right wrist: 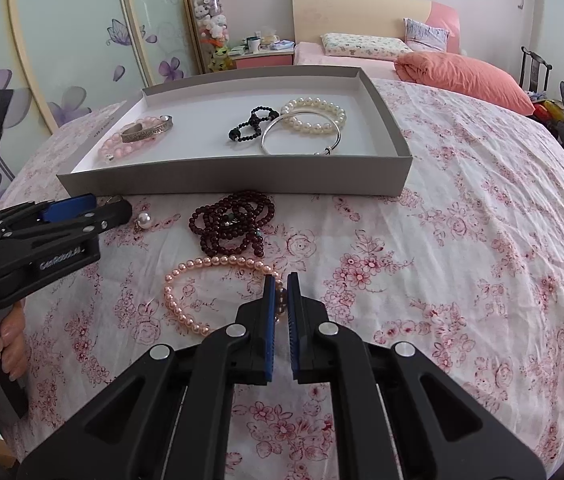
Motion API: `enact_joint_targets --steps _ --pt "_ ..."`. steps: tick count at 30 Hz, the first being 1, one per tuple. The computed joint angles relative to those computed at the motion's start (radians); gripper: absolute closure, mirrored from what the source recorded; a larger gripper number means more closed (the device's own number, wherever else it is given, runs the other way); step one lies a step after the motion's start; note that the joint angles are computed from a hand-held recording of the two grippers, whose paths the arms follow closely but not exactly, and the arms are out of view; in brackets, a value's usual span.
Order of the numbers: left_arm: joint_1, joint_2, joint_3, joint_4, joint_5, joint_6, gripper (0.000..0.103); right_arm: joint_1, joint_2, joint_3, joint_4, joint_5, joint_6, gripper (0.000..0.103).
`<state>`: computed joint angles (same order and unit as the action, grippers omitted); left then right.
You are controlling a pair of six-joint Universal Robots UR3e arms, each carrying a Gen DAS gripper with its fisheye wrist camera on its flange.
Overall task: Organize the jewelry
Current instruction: 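Close the left tool on the silver ring while the right tool grips the pink pearl bracelet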
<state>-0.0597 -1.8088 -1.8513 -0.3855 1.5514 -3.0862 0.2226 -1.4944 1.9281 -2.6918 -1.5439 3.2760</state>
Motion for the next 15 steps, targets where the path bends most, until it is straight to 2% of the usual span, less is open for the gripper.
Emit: enact_joint_targets --steps 6,10,15 --pt "-0.009 -0.017 0.021 -0.001 0.019 -0.024 0.064 -0.006 -0.008 0.006 0.002 0.011 -0.004 0.096" --pt "-0.004 -0.013 0.014 0.007 0.031 -0.042 0.081 -0.009 -0.009 0.007 0.002 0.016 -0.003 0.096" --pt "0.026 0.028 -0.040 0.020 -0.003 -0.019 0.081 -0.009 -0.014 0.012 0.001 0.024 -0.004 0.096"
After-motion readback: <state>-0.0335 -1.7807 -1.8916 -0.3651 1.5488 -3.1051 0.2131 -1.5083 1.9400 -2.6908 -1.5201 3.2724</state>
